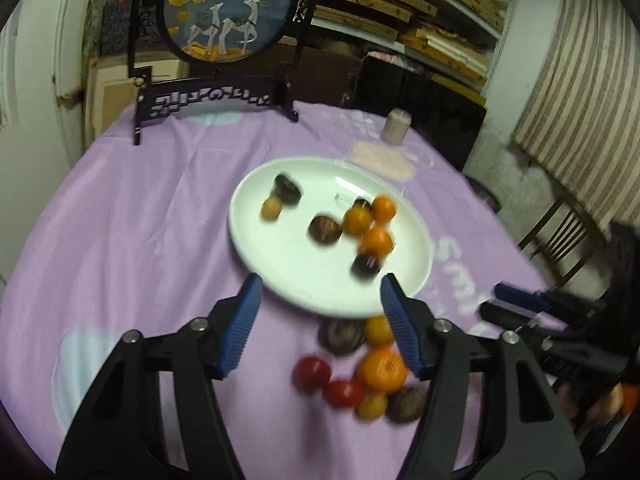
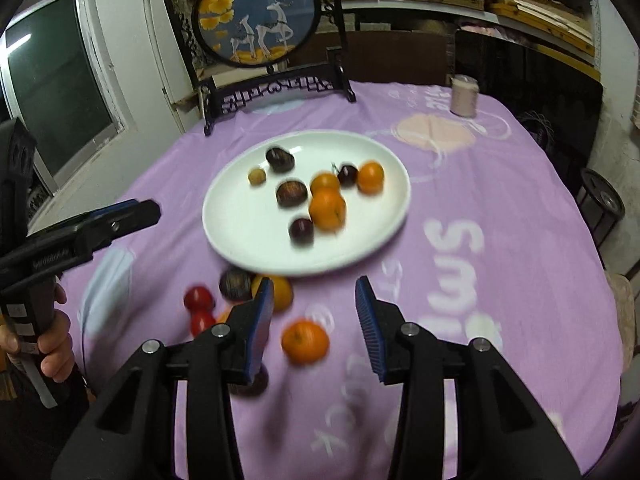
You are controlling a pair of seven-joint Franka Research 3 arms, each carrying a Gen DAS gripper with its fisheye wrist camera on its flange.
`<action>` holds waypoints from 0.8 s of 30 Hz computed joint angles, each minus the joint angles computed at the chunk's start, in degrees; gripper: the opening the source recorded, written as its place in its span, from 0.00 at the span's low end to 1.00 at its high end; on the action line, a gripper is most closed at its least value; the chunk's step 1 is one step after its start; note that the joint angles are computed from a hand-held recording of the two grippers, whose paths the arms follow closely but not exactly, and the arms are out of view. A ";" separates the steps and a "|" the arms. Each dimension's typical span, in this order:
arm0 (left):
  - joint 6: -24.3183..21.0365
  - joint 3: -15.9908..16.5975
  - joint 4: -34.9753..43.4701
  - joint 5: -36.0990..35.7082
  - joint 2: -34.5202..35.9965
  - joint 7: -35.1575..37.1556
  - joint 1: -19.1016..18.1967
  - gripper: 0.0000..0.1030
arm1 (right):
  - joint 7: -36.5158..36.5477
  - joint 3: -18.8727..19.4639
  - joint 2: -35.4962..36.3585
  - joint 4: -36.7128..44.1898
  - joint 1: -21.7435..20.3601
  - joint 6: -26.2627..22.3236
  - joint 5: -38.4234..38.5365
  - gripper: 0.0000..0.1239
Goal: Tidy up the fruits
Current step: 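Grasp a tangerine with the right tool while the left tool grasps a red tomato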
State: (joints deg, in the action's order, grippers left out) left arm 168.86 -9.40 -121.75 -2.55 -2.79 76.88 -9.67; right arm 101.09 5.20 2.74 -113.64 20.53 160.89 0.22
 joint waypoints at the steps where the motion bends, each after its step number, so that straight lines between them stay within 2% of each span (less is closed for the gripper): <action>1: 0.12 -0.50 -1.49 4.30 -0.77 -3.31 0.64 0.69 | 1.06 -0.04 -0.80 -1.36 0.18 -0.10 -1.08 0.34; 2: -0.04 -0.50 -2.24 5.13 -1.17 -3.87 0.66 0.69 | 1.30 0.08 -1.16 -2.03 0.20 -0.24 -1.15 0.34; 5: -1.52 0.51 -4.61 0.26 -2.12 -0.55 -0.71 0.69 | 0.27 0.71 -1.41 -3.32 0.40 -1.00 0.63 0.34; 11: -3.45 0.92 -8.05 1.13 -3.59 -1.64 -0.32 0.69 | -1.18 1.06 -0.38 -4.09 0.75 -3.04 3.08 0.34; 14: -3.79 1.12 -8.95 0.74 -3.97 -1.24 -0.53 0.69 | 0.08 0.79 0.44 -3.65 1.03 -3.49 1.84 0.34; 20: -4.89 2.19 -9.96 -6.35 -4.53 6.18 -3.39 0.69 | 1.90 0.04 4.43 0.10 1.73 -4.80 -1.17 0.34; 23: -5.27 1.66 -9.74 -7.30 -4.23 7.64 -3.80 0.69 | -1.70 0.57 6.62 1.91 1.47 -4.55 2.62 0.34; 24: -5.58 1.40 -9.45 -7.12 -3.93 7.54 -3.75 0.69 | -0.45 -0.15 7.10 2.19 2.28 -4.40 0.64 0.33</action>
State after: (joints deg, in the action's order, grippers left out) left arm 163.29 -8.00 -131.21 -9.68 -6.72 84.41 -13.42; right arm 100.64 5.05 9.84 -111.46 22.81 156.49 0.85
